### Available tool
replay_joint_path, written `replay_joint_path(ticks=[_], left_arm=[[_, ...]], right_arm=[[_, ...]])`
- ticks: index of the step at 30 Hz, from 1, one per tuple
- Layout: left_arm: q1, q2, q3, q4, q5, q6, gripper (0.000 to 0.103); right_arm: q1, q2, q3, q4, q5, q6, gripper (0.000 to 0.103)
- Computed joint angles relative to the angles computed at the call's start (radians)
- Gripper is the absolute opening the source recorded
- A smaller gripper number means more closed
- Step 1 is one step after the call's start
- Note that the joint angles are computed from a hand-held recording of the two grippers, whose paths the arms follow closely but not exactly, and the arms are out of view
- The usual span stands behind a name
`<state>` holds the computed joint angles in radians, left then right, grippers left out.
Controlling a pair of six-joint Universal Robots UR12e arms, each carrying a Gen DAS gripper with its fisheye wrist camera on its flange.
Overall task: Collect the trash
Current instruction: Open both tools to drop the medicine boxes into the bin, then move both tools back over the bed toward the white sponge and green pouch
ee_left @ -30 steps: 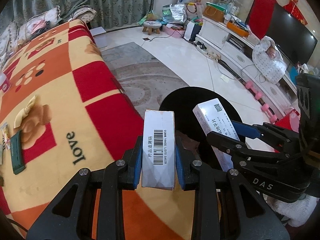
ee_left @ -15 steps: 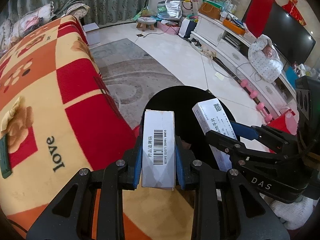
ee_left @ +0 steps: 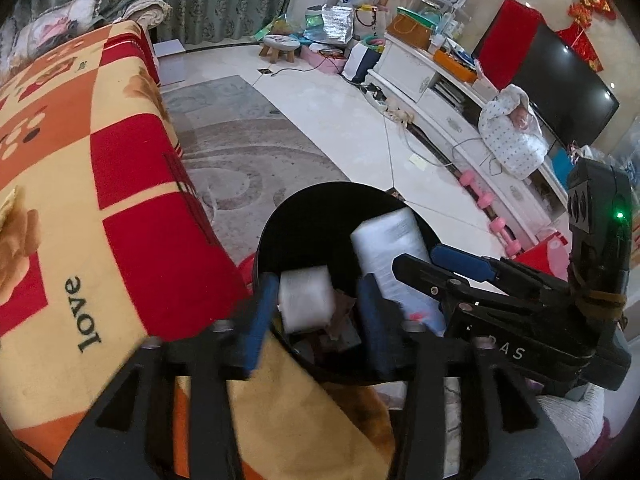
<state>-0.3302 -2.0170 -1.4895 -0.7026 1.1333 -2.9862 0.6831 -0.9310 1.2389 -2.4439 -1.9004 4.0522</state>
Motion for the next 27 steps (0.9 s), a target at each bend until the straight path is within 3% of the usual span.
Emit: replay_joint_path(ticks=[6,16,27], left_arm=[[0.007,0.014,-0.018,0.017,0.021,0.010,0.051],[0.027,0.042,-0.059,0.056,0.091,-0.008,0.051],[0.097,0.090,-0.139,0.102,0.155,-0.060,0.051]], right_arm=[[0.003,0.000,-0.005,0.027,-0.008,0.007,0.064],[0.017,0.034,-0.073,0.062,0.003,-0.045,0.064],[0.039,0.100,-0.193,0.099,0.035,-0.114,0.065]])
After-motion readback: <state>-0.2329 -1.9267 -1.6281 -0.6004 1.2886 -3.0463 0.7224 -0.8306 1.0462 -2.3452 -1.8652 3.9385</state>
